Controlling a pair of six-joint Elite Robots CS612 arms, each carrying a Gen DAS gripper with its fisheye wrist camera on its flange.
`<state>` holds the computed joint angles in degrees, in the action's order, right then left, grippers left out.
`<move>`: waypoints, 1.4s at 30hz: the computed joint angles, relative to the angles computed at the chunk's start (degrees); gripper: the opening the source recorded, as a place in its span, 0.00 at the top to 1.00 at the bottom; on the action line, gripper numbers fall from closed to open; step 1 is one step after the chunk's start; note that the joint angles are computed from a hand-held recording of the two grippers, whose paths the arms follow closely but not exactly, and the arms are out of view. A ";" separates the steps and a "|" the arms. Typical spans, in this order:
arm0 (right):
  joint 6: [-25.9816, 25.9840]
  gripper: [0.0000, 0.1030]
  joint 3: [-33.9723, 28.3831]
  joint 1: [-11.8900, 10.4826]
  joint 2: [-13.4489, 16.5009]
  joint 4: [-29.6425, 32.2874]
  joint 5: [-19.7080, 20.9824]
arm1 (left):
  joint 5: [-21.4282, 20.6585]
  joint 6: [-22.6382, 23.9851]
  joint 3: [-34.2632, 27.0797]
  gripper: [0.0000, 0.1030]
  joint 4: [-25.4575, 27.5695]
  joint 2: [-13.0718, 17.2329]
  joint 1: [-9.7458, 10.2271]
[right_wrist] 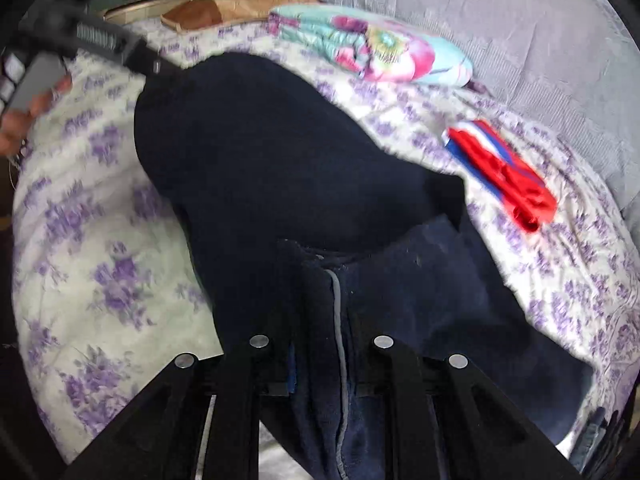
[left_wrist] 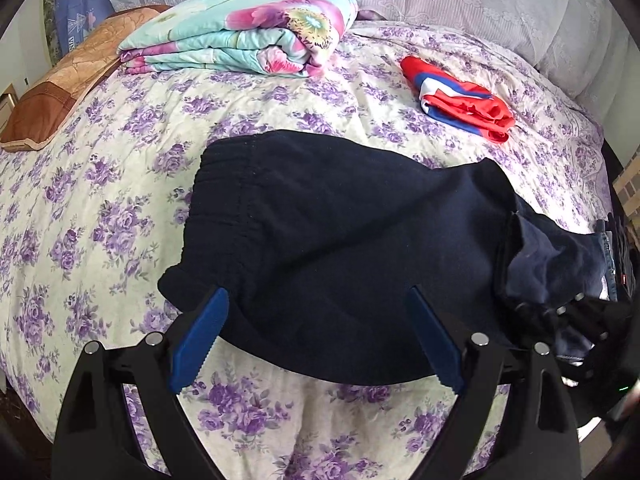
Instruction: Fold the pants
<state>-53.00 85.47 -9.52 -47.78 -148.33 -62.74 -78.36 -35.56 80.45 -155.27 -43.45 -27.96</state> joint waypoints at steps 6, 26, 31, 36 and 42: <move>-0.44 0.32 -1.04 -0.43 -0.78 6.63 0.12 | -0.29 1.54 -1.09 0.15 0.09 0.38 -0.27; 32.23 0.28 -25.62 -14.28 11.47 36.32 19.39 | -4.27 12.20 -15.59 0.15 3.08 6.93 -3.48; 18.39 0.31 -43.72 -10.67 20.43 53.51 5.34 | -2.99 16.90 -20.24 0.15 5.49 9.65 -5.49; 2.55 0.32 -54.21 -6.87 25.29 65.01 -4.34 | -2.08 17.87 -24.49 0.15 8.35 12.46 -6.59; -4.66 0.32 -48.20 -6.19 22.46 57.22 -13.37 | -1.05 13.13 -25.72 0.15 12.49 13.55 -6.23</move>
<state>-57.67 37.27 -15.71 -25.32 -91.11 -76.12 -79.40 -22.43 54.73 -142.78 -29.89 -34.19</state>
